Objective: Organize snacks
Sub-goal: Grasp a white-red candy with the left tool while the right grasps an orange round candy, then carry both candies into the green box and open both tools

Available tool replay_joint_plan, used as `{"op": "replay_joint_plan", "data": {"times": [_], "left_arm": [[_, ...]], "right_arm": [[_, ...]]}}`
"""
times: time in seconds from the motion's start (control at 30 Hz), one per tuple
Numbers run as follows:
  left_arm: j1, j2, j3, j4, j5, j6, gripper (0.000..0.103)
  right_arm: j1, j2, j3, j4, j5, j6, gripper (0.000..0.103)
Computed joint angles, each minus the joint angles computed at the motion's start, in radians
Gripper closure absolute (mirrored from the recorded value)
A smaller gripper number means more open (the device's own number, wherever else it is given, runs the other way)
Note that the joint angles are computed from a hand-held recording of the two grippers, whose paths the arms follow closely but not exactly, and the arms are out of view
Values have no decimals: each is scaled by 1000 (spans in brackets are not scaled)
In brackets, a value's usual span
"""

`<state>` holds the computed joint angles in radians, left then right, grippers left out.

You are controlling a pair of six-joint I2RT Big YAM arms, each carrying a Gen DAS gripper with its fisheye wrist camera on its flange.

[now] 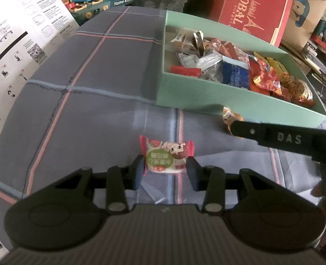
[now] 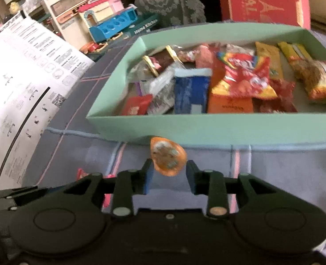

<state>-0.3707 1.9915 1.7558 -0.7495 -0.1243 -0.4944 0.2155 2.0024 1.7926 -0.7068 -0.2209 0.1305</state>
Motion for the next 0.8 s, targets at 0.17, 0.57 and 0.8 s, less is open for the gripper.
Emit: {"op": "replay_joint_plan", "data": {"times": [0.17, 0.57, 0.8], "left_arm": [[10, 3, 4, -3, 10, -6, 62], [24, 15, 23, -2, 34, -26, 62], [19, -16, 22, 20, 26, -10, 62]], "right_arm": [[18, 47, 59, -12, 23, -46, 56], [20, 41, 48, -35, 2, -97, 79], [-8, -20, 8, -23, -61, -43, 79]]}}
